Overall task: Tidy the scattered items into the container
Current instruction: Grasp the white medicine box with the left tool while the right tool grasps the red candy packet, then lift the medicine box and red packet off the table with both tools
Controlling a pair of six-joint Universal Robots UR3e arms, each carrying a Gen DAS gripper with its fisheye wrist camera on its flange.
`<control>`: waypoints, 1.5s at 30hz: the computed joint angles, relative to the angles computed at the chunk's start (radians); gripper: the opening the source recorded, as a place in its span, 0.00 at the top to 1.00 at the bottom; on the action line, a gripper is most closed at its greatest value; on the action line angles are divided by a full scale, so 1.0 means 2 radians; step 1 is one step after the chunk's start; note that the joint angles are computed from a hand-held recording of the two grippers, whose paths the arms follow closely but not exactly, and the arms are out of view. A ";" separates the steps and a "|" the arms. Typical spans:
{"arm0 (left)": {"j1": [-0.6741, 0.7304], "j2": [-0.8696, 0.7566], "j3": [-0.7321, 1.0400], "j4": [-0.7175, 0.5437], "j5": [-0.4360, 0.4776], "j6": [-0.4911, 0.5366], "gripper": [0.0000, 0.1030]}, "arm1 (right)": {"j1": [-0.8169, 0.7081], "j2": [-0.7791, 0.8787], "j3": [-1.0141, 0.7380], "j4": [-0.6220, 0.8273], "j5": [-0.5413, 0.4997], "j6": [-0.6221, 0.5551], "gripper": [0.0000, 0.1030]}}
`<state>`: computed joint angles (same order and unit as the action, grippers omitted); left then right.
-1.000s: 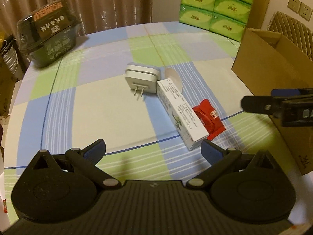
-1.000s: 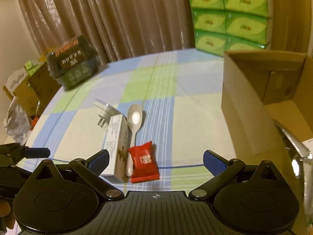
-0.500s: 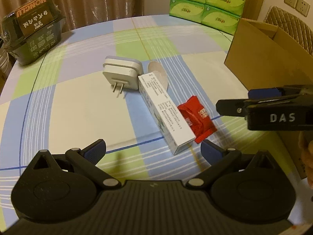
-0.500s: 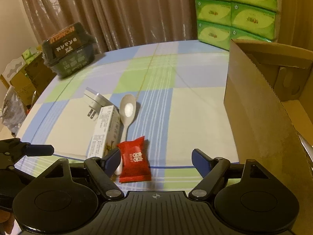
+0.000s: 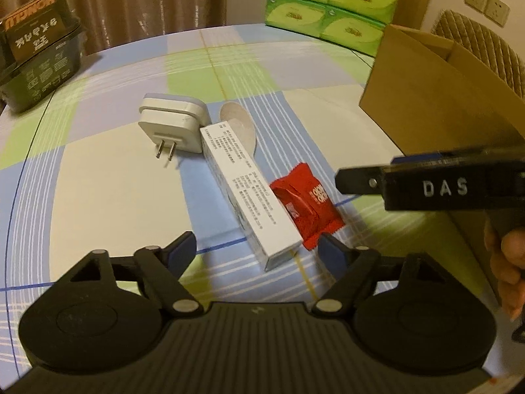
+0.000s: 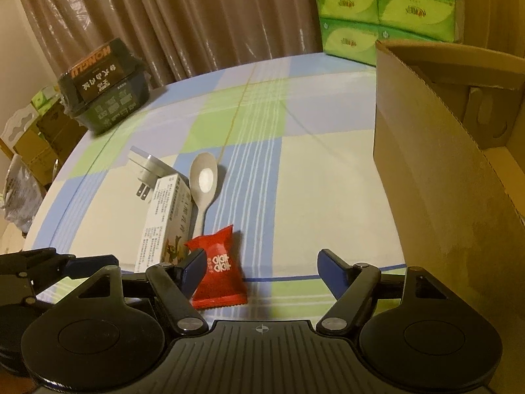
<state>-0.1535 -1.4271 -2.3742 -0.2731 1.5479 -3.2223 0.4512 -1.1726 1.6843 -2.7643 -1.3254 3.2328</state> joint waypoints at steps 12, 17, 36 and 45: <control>-0.001 0.001 0.012 -0.028 0.008 -0.002 0.75 | 0.004 0.001 0.001 0.003 0.006 -0.026 0.39; 0.014 0.048 0.012 -0.095 0.007 0.030 0.79 | 0.007 0.006 0.006 -0.011 0.031 -0.056 0.39; 0.046 0.078 -0.034 -0.042 -0.016 0.070 0.62 | 0.046 0.068 -0.044 -0.013 -0.012 -0.087 0.65; 0.031 0.020 -0.024 0.002 -0.011 0.062 0.78 | 0.044 0.053 -0.040 0.000 -0.024 -0.077 0.75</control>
<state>-0.0922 -1.3872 -2.4225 -0.2689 1.5262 -3.0984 0.5394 -1.0658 1.6041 -2.7634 -1.3725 3.0790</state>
